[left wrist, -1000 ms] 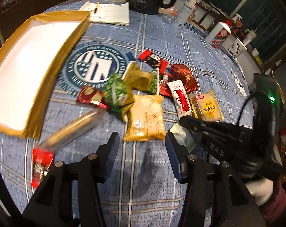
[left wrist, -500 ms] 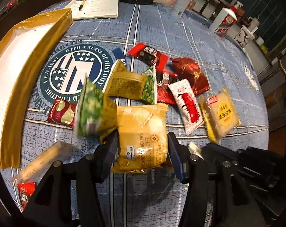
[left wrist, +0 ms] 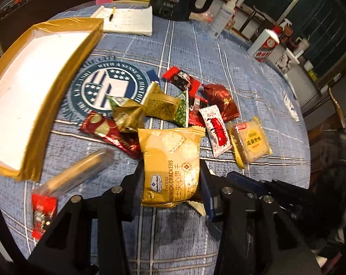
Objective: Organize snacks
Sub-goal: 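Grasp the small white packet with the right tool while the left tool grasps the yellow cracker pack, then carry both packs into the white tray and open both tools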
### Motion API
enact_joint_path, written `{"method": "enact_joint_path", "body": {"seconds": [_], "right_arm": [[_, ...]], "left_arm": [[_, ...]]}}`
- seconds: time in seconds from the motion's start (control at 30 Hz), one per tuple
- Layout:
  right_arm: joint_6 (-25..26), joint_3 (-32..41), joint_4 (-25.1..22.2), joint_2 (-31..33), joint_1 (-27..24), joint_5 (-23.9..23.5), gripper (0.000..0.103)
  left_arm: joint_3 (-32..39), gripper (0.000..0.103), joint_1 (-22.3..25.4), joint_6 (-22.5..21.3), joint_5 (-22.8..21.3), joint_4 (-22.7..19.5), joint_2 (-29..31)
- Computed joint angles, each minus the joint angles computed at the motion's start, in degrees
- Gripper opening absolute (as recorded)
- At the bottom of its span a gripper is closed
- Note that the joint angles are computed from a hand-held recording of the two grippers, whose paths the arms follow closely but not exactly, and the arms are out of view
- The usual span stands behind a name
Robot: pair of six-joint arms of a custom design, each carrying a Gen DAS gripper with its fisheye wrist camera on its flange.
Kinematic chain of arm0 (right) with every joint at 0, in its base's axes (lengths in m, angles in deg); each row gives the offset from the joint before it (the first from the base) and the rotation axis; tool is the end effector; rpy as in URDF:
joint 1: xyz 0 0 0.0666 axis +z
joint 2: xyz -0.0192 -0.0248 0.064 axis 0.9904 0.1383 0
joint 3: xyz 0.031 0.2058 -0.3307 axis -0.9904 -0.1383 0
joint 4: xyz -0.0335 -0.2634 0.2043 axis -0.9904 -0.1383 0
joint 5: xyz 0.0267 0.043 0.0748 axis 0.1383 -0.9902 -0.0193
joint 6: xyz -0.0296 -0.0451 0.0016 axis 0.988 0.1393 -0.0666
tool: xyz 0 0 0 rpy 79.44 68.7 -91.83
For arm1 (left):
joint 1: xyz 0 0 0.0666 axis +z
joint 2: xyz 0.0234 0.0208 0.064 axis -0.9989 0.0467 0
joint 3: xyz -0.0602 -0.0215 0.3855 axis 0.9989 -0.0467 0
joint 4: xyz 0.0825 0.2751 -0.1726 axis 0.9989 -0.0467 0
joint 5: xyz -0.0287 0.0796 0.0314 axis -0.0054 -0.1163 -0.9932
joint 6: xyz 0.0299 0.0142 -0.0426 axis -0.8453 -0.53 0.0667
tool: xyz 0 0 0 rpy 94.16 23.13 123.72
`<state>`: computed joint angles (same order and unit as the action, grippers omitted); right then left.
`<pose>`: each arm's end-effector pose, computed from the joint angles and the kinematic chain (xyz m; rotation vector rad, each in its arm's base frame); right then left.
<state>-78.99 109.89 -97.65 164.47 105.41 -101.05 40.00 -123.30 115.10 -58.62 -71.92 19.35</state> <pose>0.4456 0.2019 0.3152 -0.3754 2.7001 0.5307 0.4107 -0.2960 0.3462 -0.1806 2.6339 -0.4175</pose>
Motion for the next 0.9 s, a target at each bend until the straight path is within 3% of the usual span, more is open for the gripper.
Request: {"method": "enact_joint_path", "body": {"seconds": [0.23, 0.43, 0.63, 0.7, 0.73, 0.77, 0.9], "right_arm": [[-5.1, -1.8, 0.8, -1.2, 0.5, -1.2, 0.027], [-10.9, 0.9, 0.4, 1.9, 2.2, 0.9, 0.027], [-12.3, 2.8, -1.4, 3.0, 5.7, 6.8, 0.029], [-11.2, 3.6, -2.4, 3.4, 7.5, 10.8, 0.029], [-10.6, 3.8, -2.8, 3.6, 8.1, 12.0, 0.025], [-10.2, 4.0, -3.2, 3.8, 8.6, 12.0, 0.005], [-10.7, 4.1, -3.4, 3.8, 9.0, 10.8, 0.0]], "left_arm": [[-5.8, 0.045, 2.0, 1.5, 0.6, 3.2, -6.3], [-7.2, 0.045, 4.1, -1.4, 1.3, 2.8, -8.6], [-8.4, 0.045, 7.3, -4.4, 2.5, 2.5, -10.6], [-8.9, 0.045, 8.7, -5.3, 3.2, 2.7, -11.1], [-9.2, 0.045, 9.4, -5.9, 3.6, 2.9, -11.4], [-9.3, 0.045, 9.8, -6.1, 3.9, 3.0, -11.5], [-10.3, 0.045, 12.1, -7.8, 5.7, 3.6, -12.2]]}}
